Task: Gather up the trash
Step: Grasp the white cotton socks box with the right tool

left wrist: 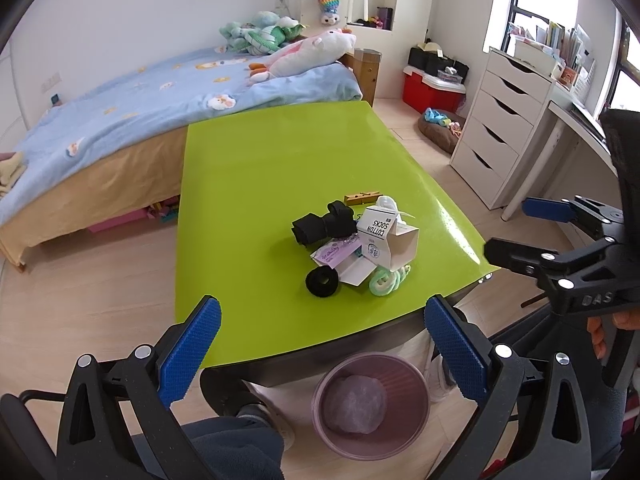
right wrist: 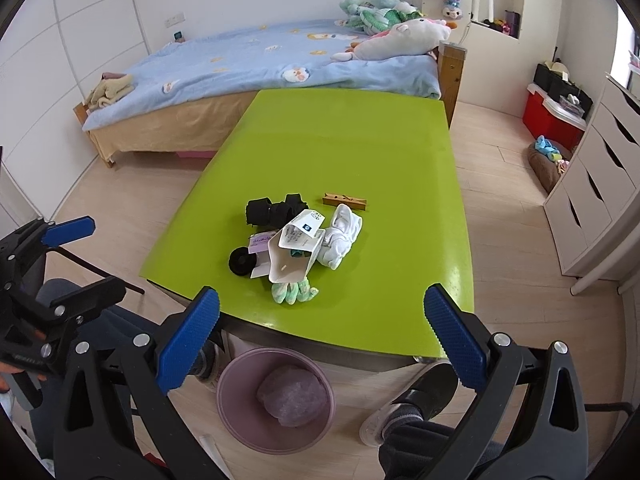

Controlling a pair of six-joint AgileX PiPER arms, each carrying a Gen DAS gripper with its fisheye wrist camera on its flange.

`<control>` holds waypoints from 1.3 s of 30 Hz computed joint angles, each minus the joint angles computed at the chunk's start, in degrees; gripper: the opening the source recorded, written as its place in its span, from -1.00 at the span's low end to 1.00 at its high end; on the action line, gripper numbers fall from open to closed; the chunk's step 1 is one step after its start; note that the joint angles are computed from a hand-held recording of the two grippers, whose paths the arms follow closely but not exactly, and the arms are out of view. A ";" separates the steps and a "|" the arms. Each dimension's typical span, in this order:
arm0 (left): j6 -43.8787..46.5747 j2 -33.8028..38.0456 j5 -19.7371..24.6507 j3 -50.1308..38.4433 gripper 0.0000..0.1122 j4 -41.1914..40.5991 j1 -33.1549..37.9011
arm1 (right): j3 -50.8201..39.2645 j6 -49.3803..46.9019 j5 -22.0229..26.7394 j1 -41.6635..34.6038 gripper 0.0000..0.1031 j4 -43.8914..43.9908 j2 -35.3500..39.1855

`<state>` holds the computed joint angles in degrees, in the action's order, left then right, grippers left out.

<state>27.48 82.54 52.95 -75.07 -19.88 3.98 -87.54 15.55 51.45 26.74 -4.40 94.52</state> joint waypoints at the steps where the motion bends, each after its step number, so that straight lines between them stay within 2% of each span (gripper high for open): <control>1: -0.15 0.26 0.14 -0.31 0.74 0.10 0.02 | -1.11 -0.49 0.28 -0.09 0.94 0.41 1.26; 12: 0.49 1.21 0.97 -0.37 0.74 -0.70 2.29 | -19.41 -3.35 9.04 -0.72 0.94 3.51 19.76; 19: 0.39 1.80 1.50 -0.51 0.74 -0.70 3.23 | -25.07 -3.76 11.21 -1.30 0.91 5.36 25.65; 21: 0.39 1.95 1.55 -0.45 0.74 -0.73 3.36 | -25.70 -3.81 11.56 -1.30 0.43 5.59 26.29; 24: 0.40 2.26 1.71 -0.55 0.74 -0.81 3.40 | -24.91 -3.65 11.36 -1.22 0.17 5.68 26.13; 26: 0.30 2.55 1.64 -0.75 0.74 -0.76 3.19 | -24.16 -3.50 10.87 -1.16 -0.20 5.33 25.56; 27: 0.35 2.79 1.59 -0.84 0.74 -0.83 3.09 | -24.27 -3.58 10.74 -1.28 -0.27 5.23 25.59; 31: 0.37 4.04 1.09 -1.46 0.74 -0.72 2.29 | -21.53 -3.90 8.77 -1.80 -0.39 5.69 23.31; 39: -1.34 9.29 0.59 -4.84 0.74 1.52 -0.41 | -15.15 -4.24 4.47 -3.08 -0.40 7.13 16.76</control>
<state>26.15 91.83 53.54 -79.90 -18.37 3.57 -102.69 11.31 55.92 23.66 2.73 111.27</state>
